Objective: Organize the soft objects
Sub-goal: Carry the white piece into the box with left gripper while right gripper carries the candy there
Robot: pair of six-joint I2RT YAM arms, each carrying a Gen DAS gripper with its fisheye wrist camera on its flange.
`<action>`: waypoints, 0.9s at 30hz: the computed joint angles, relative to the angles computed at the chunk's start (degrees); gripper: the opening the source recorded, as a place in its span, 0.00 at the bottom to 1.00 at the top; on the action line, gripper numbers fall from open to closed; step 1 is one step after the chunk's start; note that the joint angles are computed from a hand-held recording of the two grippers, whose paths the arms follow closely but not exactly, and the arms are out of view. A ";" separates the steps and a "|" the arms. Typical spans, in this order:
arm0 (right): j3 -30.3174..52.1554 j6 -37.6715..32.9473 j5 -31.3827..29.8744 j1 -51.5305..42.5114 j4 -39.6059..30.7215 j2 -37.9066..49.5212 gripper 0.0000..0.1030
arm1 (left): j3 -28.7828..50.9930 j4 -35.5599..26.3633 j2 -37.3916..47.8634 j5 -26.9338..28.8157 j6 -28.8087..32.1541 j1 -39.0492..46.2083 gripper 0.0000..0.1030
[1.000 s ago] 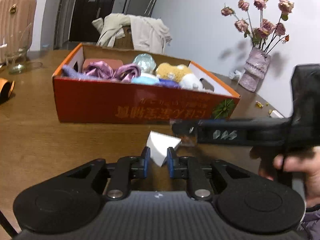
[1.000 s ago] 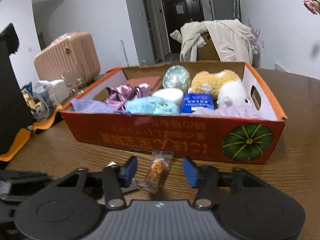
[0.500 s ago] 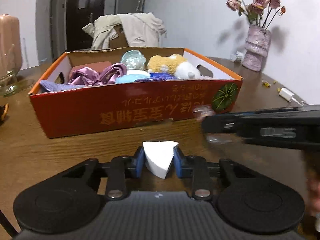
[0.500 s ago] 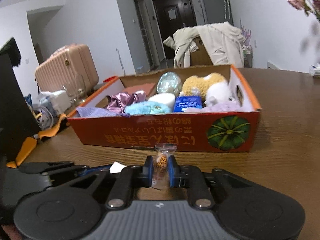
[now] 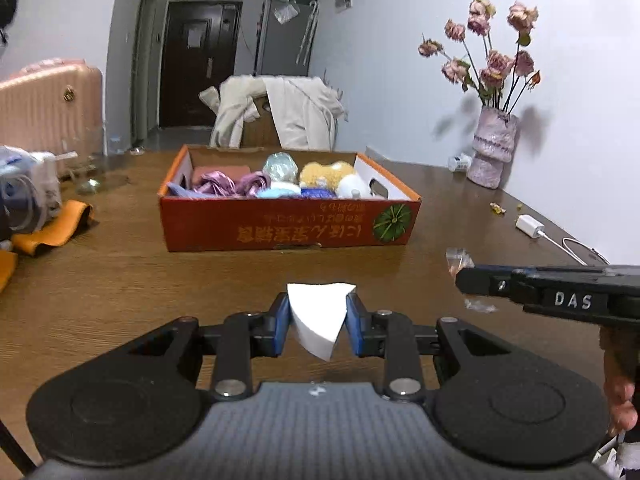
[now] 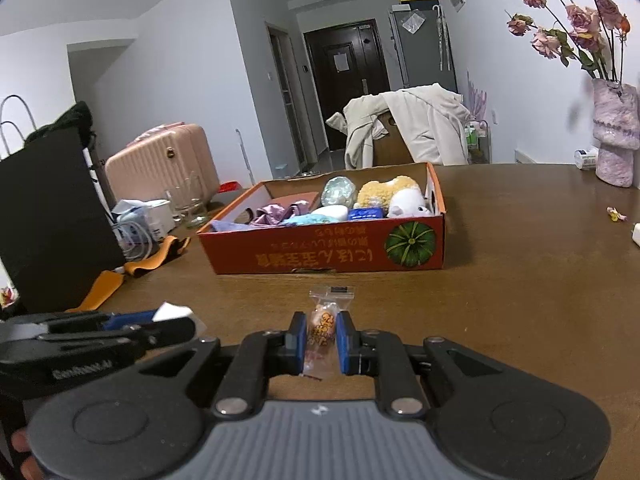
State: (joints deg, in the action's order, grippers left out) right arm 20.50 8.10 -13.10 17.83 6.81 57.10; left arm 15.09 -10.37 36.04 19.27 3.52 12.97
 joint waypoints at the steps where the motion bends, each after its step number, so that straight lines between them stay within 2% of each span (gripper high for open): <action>1: -0.55 0.35 0.23 0.62 -0.82 -1.72 0.15 | 0.06 -1.88 -2.33 0.18 0.09 0.41 0.29; 3: -1.34 0.52 0.48 1.92 -2.61 -5.12 0.15 | 0.45 -4.97 -6.04 0.58 0.07 1.23 0.29; 7: -1.23 0.59 -0.48 2.40 -4.51 -8.10 0.15 | 1.50 -5.35 -6.36 2.66 -0.02 3.39 0.29; 10: 0.98 0.48 -1.53 1.83 -1.98 -3.43 0.15 | 3.36 -0.14 0.20 3.84 -0.30 4.69 0.30; 14: 9.40 -0.29 -6.13 -0.27 2.82 8.95 0.15 | 10.68 13.40 18.21 2.98 -1.66 5.09 0.30; 17: 21.32 1.09 -11.46 -1.70 5.00 21.76 0.15 | 21.76 17.23 33.74 3.17 -3.18 5.22 0.30; 20: 37.74 3.48 -13.05 -1.49 2.46 35.83 0.15 | 36.76 15.33 49.62 2.23 -5.07 4.35 0.30; 23: 57.69 7.39 -15.73 -1.37 -3.35 51.04 0.15 | 50.68 11.00 62.41 1.28 -5.67 3.49 0.31; 27: 84.83 7.32 -12.83 0.16 -16.98 69.37 0.16 | 65.88 4.63 75.51 -0.31 -6.28 2.42 0.32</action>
